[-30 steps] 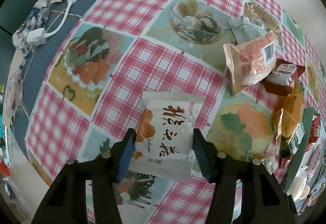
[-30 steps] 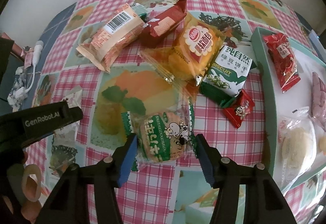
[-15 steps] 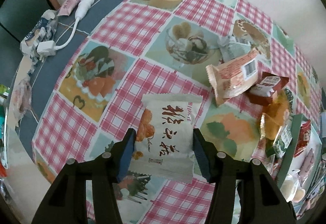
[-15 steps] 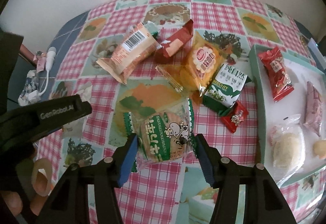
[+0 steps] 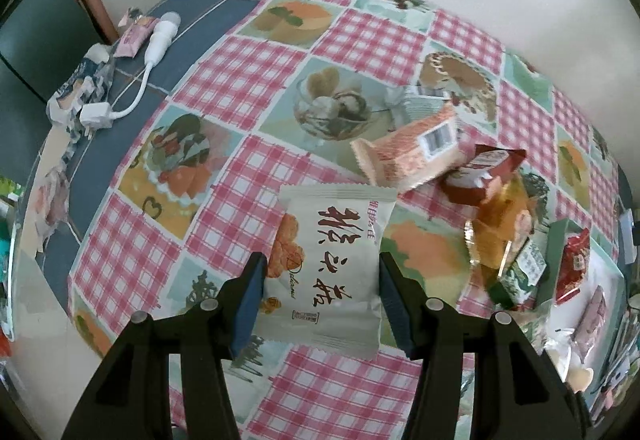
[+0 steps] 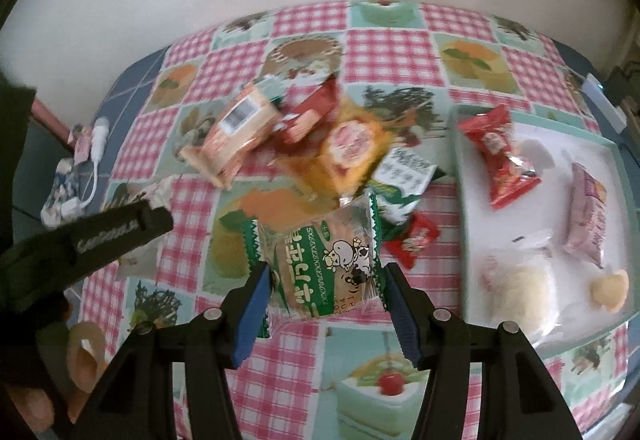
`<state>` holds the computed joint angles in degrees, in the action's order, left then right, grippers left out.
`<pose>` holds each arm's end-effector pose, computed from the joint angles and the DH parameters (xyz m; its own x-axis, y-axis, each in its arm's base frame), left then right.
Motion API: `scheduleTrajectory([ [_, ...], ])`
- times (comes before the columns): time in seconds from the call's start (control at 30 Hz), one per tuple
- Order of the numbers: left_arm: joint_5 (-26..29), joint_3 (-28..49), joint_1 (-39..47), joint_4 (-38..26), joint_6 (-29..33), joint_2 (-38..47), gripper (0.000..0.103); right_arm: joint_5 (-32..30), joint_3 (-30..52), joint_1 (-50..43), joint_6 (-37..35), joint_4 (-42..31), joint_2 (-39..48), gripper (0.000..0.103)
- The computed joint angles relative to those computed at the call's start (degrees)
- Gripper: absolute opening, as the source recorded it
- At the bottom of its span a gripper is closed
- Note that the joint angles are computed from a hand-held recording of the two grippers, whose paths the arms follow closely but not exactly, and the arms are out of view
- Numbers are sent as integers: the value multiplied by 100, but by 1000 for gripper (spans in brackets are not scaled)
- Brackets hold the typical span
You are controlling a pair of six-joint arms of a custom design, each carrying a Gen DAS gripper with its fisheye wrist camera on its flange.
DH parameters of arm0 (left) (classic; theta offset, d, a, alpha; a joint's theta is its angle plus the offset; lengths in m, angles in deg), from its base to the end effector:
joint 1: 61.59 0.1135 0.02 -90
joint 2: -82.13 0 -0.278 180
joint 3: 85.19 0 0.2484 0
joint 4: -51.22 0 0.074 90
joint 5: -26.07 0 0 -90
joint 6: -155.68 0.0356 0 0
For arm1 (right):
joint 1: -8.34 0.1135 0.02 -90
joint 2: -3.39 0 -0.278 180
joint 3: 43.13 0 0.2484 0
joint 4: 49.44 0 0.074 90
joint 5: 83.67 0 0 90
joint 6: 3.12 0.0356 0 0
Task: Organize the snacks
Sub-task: 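Carry the white packet with the left tool while the right tool carries the green packet over the tray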
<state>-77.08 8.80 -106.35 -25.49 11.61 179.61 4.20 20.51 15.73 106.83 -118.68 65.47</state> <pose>0.2348 -0.2214 0.2669 -0.9435 -0.1748 -0.2814 -0.1804 0.9836 -0.0063 0.1781 0.0244 0.2645 -0.9110 0.2257 -0.3453 0.1790 0.9704 0.1619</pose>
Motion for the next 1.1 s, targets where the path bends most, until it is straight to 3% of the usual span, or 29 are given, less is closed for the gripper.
scheduleTrajectory([
  [0.27,-60,297,-417,77,-101,198,57,-230,269,-1366,-757,-317,-135,60],
  [0.67,-171,1635,-1304,-244,-240,1095,57,-790,838,-4304,-2294,-559,372,60],
  [0.97,-343,3702,-1820,-1070,-51,2493,57,-575,1161,-5414,-2948,-304,970,60],
  [1.1,-331,5207,-1965,-1645,85,3435,57,-461,1300,-5654,-3067,-88,1274,60],
])
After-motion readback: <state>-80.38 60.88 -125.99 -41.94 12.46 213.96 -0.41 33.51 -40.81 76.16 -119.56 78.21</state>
